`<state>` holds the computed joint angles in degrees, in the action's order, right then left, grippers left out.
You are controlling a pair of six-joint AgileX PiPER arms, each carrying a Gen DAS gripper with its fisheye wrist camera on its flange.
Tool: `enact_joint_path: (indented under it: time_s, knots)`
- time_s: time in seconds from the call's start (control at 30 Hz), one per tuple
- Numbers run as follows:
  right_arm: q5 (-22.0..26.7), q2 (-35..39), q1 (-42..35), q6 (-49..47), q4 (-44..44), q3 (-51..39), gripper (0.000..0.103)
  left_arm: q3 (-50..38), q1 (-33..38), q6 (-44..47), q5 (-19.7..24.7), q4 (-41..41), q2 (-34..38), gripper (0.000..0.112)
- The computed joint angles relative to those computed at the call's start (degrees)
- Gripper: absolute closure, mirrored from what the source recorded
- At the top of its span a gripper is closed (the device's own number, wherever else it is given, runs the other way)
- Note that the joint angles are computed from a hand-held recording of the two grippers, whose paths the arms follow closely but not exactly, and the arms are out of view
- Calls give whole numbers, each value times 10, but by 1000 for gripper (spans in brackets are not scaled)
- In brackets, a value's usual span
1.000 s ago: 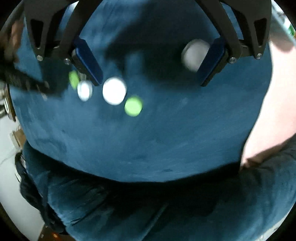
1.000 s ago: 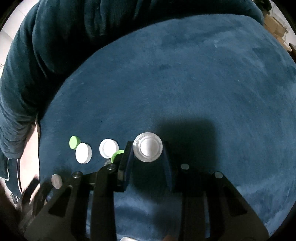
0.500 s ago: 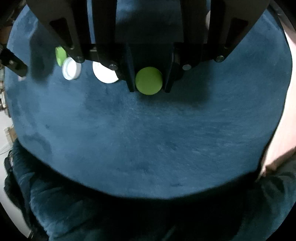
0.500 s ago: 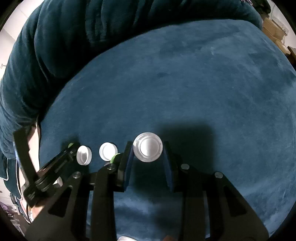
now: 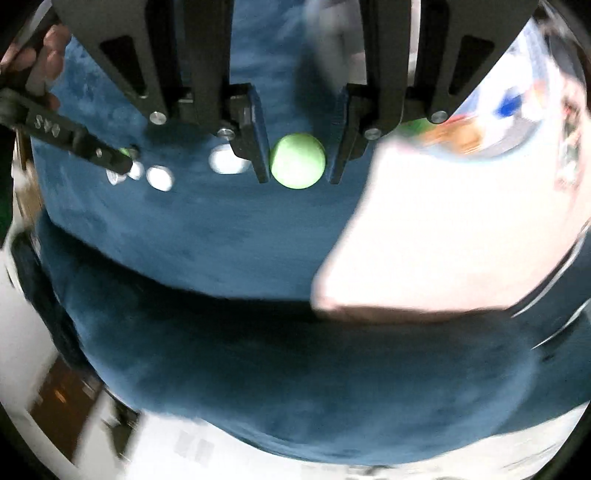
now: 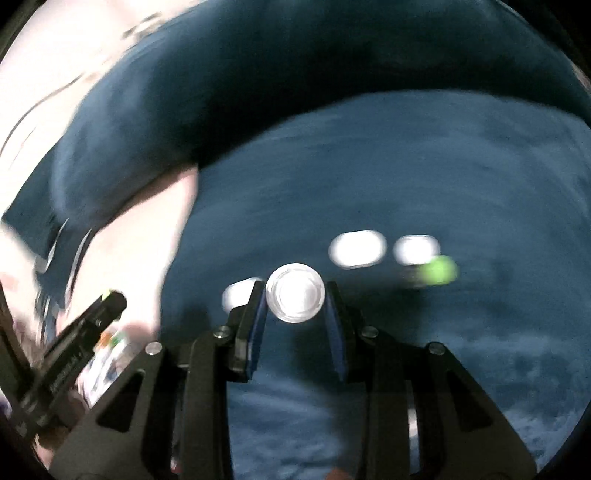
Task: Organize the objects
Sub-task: 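Carry both caps over the grey basket and open both tools, then bring both open tools back over the remaining caps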
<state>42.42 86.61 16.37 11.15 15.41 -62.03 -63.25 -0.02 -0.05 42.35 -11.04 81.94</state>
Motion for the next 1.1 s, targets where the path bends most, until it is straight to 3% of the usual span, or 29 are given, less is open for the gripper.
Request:
enact_joint_path:
  time_s: [0.2,0.33,0.4,0.47,0.53,0.6,0.67,0.9,1.1]
  knots:
    - [10,49,197,14,22,-76,71,67,234,101,41,-56,-42,81]
    - [22,110,251,-14,69,-121,71,85,283,148,37,-87,-30,82]
    - [28,133,250,-69,145,-126,71,83,307,177,42,-115,-27,77]
    - [40,147,233,-140,250,-116,70,79,311,180,48,-121,-28,31]
    - [42,140,222,-174,308,-93,56,85,316,198,38,-134,-31,18]
    - [29,126,223,-152,285,-84,16,87,313,189,33,-112,-41,15]
    - [14,111,227,-113,237,-78,1,93,291,154,15,-66,-50,12]
    - [20,82,228,9,53,-79,1,98,230,97,1,12,-64,10]
    - [15,40,209,47,-4,-30,1,97,189,73,10,29,-76,10]
